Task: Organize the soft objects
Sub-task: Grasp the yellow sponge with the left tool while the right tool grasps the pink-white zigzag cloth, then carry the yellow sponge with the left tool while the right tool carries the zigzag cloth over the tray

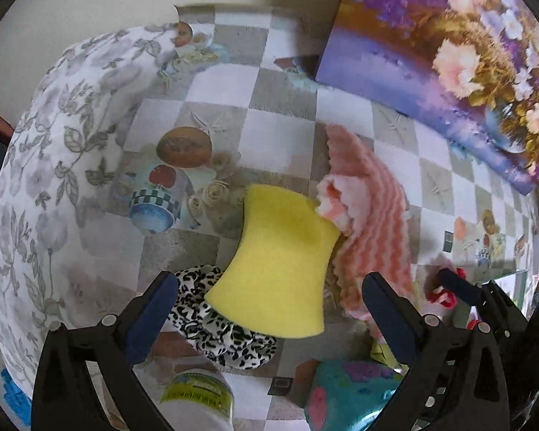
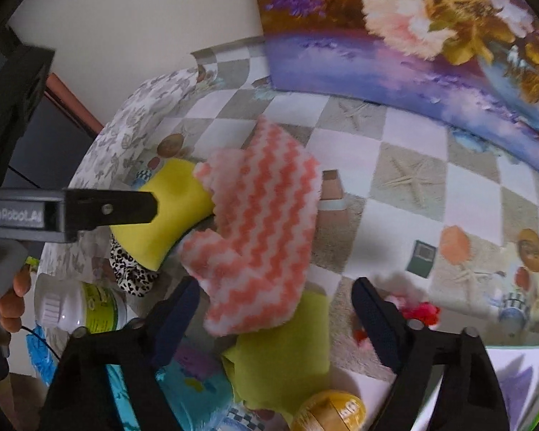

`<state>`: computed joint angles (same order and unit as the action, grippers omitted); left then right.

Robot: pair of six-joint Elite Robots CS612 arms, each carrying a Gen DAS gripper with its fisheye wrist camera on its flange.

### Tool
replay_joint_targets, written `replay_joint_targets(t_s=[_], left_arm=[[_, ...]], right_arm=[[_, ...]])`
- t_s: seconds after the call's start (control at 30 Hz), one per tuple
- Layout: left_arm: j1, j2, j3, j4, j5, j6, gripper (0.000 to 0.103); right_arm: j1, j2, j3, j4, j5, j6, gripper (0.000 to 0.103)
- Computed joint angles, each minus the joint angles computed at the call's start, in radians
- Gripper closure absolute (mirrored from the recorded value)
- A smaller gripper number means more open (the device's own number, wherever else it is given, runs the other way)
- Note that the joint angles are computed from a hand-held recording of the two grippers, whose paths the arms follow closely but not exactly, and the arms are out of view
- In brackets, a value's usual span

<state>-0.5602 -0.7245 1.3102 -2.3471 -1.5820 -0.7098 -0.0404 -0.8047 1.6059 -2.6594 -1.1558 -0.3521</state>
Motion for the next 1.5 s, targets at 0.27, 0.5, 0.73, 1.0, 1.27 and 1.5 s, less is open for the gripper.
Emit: replay_joint_targets(t_s=[0.27, 0.5, 0.73, 1.0, 1.27, 1.5], left_arm=[[-0.010, 0.036, -0.059, 0.086, 0.014, 0.014, 0.001], [-0.004, 0.059, -0.086, 0.124, 0.024, -0.009, 0.025], [0.006, 0.057, -0.061, 0.083, -0.005, -0.031, 0.028], [0.002, 0.060, -0.050, 0.077, -0.006, -0.046, 0.028], [-0.011, 0.057, -0.054, 0.084, 0.032, -0.055, 0.033], [-0.013, 0.026, -0.010, 0.003, 0.049, -0.111, 0.035]], right_arm=[[0.004, 0.005, 0.014, -0.037, 0.015, -0.018, 0.058], [-0.003, 0.010, 0.019, -0.046, 0.039, -0.012, 0.077], [-0.007, 0.006, 0.029, -0.057, 0.057, -0.009, 0.085], [-0.010, 0.000, 0.040, -0.078, 0.069, 0.002, 0.088], [-0.012, -0.002, 0.046, -0.093, 0.074, 0.010, 0.088], [-0.029, -0.017, 0.065, -0.148, 0.121, 0.050, 0.092]])
